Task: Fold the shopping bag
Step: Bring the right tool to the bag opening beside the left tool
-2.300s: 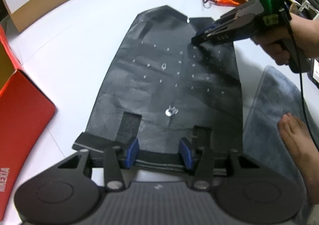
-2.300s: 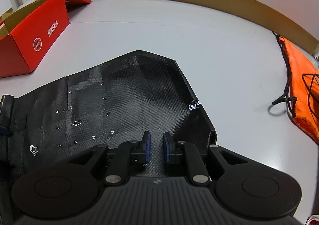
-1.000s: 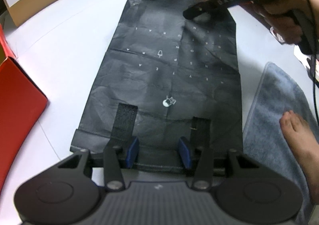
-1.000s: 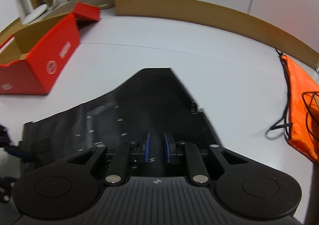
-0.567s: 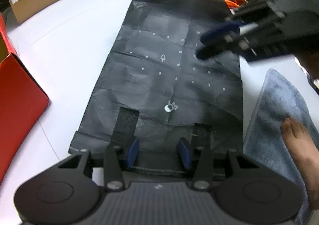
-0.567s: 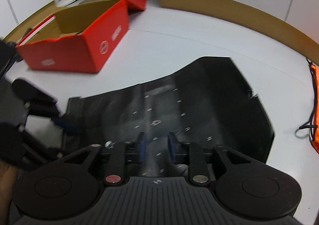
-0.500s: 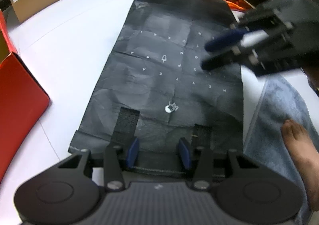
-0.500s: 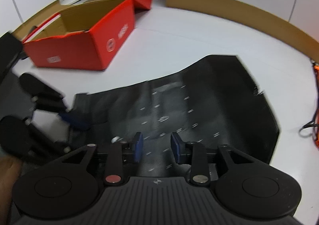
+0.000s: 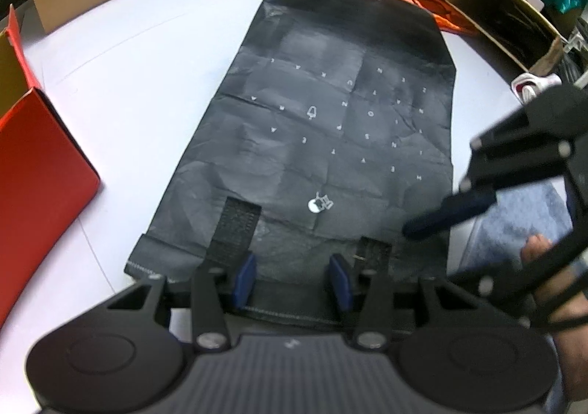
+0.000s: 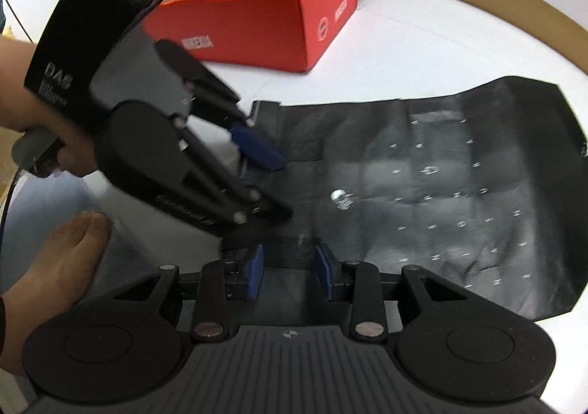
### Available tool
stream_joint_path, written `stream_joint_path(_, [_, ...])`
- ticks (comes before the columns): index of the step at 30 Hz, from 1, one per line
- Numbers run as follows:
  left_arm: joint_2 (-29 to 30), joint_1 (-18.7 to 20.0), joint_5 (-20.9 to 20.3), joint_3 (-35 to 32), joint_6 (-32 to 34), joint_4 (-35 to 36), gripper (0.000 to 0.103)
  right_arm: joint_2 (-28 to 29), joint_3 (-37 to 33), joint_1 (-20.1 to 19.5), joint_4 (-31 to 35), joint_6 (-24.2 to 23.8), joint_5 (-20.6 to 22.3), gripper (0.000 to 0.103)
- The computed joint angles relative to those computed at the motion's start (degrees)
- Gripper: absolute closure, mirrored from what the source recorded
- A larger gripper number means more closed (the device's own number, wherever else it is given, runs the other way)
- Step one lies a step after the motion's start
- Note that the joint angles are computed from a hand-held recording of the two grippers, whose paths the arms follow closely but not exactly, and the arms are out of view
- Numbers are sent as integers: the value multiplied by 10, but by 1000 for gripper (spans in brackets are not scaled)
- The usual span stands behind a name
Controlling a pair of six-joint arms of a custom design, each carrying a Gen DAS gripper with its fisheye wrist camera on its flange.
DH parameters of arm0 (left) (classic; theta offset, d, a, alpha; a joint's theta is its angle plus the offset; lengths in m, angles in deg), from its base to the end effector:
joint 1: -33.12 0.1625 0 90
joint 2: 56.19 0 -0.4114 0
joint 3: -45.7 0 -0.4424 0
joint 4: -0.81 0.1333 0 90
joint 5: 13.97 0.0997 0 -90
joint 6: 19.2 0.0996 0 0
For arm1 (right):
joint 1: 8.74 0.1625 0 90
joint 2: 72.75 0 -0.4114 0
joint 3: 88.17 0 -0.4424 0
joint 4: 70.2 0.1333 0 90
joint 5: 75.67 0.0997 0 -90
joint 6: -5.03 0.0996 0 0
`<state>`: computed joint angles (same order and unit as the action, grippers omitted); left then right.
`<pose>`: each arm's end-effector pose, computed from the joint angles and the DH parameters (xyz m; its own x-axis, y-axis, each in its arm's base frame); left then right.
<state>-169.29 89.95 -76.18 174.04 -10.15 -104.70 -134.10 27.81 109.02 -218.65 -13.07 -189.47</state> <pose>-0.0496 -0.4043 0.3370 -0.6464 0.6078 -0.4612 0.6570 0.7508 0.0687 0.3427 -0.4512 0.0785 -0.6371 -0.6568 0.4034 -0.6972 0.7142 0.0618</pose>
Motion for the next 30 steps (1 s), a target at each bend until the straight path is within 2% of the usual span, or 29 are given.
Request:
stream_joint_path(6, [7, 6, -3, 0, 2, -10, 56, 2, 0, 11, 24, 0, 11, 66])
stream_joint_path(12, [6, 5, -3, -2, 0, -8, 56, 4, 0, 17, 40, -14, 8, 66])
stream_joint_path(20, [8, 2, 2, 1, -3, -11, 56, 1, 2, 25, 47, -5, -1, 66])
stream_joint_path(25, [6, 0, 3, 4, -2, -11, 56, 17, -1, 22, 29, -8, -21, 67])
stream_joint_path(30, [2, -4, 5, 10, -7, -13, 56, 16, -5, 16, 40, 9, -46, 69])
